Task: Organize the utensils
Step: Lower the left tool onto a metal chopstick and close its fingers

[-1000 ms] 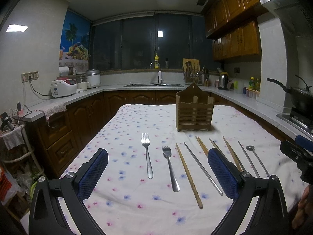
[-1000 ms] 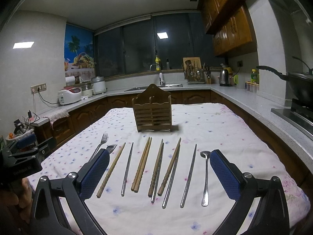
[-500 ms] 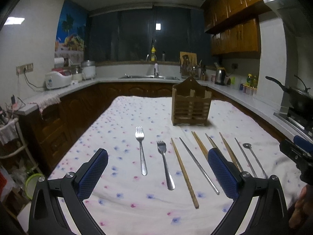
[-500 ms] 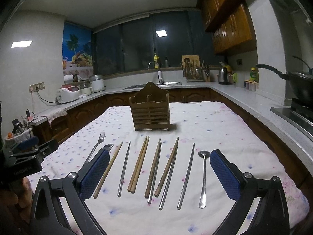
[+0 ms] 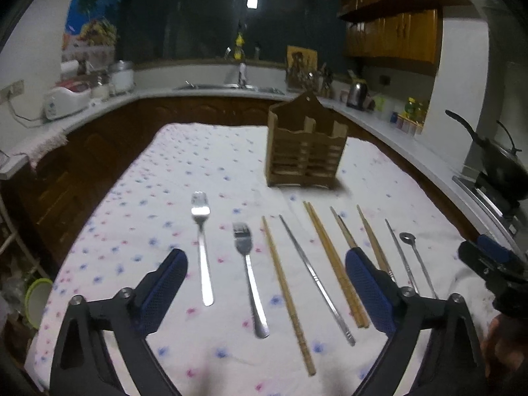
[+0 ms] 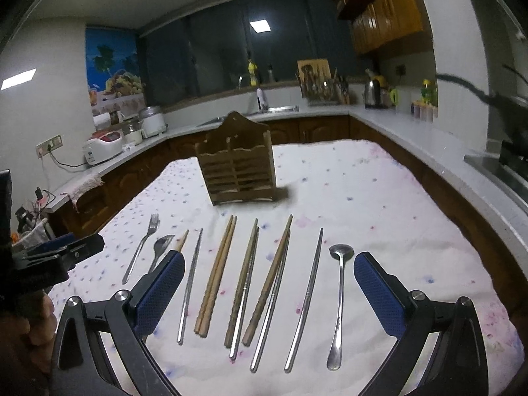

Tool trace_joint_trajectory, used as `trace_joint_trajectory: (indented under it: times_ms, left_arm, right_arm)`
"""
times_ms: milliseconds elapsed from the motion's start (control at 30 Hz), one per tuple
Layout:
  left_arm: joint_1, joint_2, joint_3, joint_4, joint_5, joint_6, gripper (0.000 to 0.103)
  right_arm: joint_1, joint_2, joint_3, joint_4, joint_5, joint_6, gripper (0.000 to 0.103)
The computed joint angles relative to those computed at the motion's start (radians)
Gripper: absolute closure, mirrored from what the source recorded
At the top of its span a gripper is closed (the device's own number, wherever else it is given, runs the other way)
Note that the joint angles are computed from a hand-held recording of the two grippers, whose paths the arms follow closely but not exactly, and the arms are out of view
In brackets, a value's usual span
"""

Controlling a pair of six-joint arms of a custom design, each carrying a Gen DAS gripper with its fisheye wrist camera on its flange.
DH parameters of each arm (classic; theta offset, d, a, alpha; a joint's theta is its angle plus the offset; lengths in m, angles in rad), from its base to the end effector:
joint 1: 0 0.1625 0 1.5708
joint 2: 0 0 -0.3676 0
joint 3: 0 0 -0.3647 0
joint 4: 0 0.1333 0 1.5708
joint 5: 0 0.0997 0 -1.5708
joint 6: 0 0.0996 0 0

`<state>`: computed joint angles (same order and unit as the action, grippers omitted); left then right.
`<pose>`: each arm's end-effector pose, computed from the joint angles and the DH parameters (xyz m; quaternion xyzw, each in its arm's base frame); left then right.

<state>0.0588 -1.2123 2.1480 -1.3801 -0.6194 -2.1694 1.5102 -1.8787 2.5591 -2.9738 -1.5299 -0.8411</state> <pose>-0.3228 -0.2338 0.0983 -0.0112 0.7904 -0.4998 0.3542 0.1182 -0.3204 0.2747 0.3625 -0.8622 0.3264 0.1368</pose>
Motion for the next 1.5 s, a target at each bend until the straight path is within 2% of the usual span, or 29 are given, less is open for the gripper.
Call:
trace_joint_trajectory:
  times_ms: [100,167,233,333,433,533,600,667,900,1067,1233,1400,1500]
  left_arm:
    - [0.063,-0.031,0.013,-0.127,0.025,0.139,0.024]
    - [0.108,-0.048,0.017,-0.221,0.028,0.240,0.030]
    - [0.148,-0.056,0.026,-0.320,0.031,0.327,0.035]
    - [0.228,-0.060,0.033,-0.499,0.020,0.499,0.044]
    - [0.299,-0.043,0.017,-0.621,-0.010,0.641,0.053]
    - [0.373,-0.005,-0.011,-0.717,-0.042,0.748,0.067]
    - [0.420,0.018,-0.032,-0.776,-0.072,0.810,0.076]
    - [0.456,0.041,-0.056,-0.802,-0.092,0.850,0.077]
    - [0.563,0.123,-0.162,-0.772,-0.120,0.911,0.077]
    - [0.611,0.161,-0.196,-0.798,-0.158,0.956,0.079]
    - [0.625,0.179,-0.216,-0.803,-0.151,0.991,0.081]
    - [0.644,0.194,-0.236,-0.795,-0.145,1.031,0.091]
    - [0.654,0.206,-0.251,-0.794,-0.143,1.051,0.093]
  right_arm:
    - [0.007,0.060,-0.050,0.028,-0.023,0.032,0.003]
    - [0.018,0.105,-0.090,0.056,-0.050,0.052,0.014]
    - [0.043,0.172,-0.144,0.092,-0.117,0.093,0.036]
    - [0.059,0.257,-0.223,0.157,-0.178,0.155,0.053]
    - [0.067,0.342,-0.287,0.185,-0.233,0.185,0.063]
    - [0.068,0.400,-0.332,0.209,-0.271,0.205,0.068]
    - [0.065,0.447,-0.369,0.231,-0.291,0.225,0.070]
    - [0.064,0.481,-0.396,0.242,-0.310,0.238,0.071]
    - [0.041,0.559,-0.461,0.281,-0.334,0.263,0.073]
    - [0.051,0.591,-0.492,0.280,-0.352,0.251,0.076]
    - [0.066,0.621,-0.518,0.284,-0.373,0.238,0.076]
    - [0.067,0.635,-0.534,0.291,-0.371,0.234,0.078]
    - [0.072,0.641,-0.529,0.275,-0.383,0.220,0.078]
